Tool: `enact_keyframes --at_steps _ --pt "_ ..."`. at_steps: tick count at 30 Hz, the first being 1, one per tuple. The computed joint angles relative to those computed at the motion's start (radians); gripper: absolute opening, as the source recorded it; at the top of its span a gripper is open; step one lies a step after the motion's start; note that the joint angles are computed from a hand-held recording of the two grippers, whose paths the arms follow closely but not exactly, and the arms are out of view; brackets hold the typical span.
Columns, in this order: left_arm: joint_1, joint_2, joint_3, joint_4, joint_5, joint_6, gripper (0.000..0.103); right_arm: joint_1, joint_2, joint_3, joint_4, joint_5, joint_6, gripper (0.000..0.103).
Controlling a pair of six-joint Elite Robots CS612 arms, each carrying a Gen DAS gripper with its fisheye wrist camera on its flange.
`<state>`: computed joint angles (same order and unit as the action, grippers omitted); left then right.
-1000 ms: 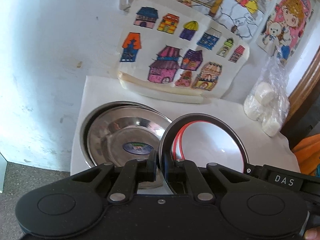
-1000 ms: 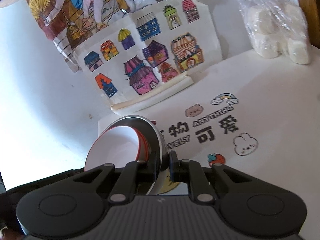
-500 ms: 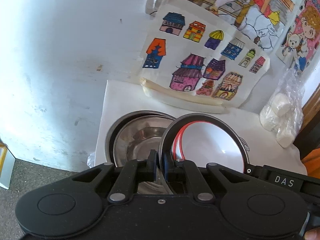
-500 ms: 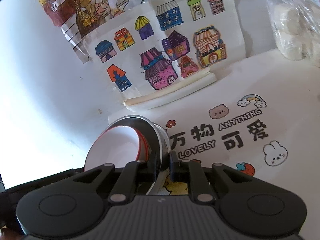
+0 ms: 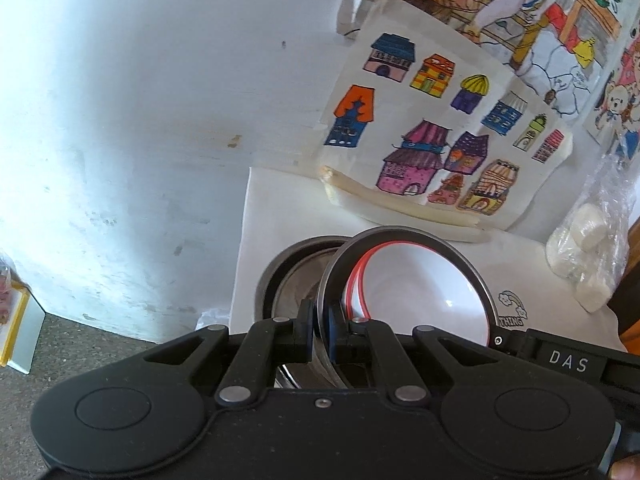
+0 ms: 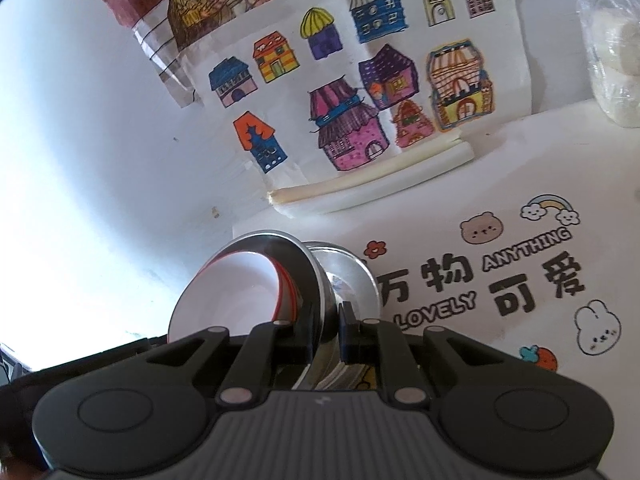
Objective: Organize plates and bowls
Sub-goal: 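Lift the steel bowl with both tools and carry it over the steel plates, then lower the steel bowl with both tools onto the stacked steel plates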
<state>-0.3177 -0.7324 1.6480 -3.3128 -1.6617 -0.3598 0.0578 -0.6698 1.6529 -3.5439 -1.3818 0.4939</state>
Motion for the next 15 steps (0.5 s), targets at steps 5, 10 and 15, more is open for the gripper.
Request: enact_keyframes --at_steps 5,10,15 --pt "0.004 0.005 -0.01 0.014 0.002 -0.003 0.004 0.001 0.006 -0.017 0.021 0.008 -0.004 0.013" --pt "0.005 0.009 -0.017 0.026 0.001 -0.002 0.004 0.001 0.009 -0.022 0.027 0.006 -0.003 0.014" --pt "0.004 0.011 -0.021 0.03 0.003 -0.003 0.004 0.0 0.009 -0.025 0.031 0.007 -0.003 0.014"
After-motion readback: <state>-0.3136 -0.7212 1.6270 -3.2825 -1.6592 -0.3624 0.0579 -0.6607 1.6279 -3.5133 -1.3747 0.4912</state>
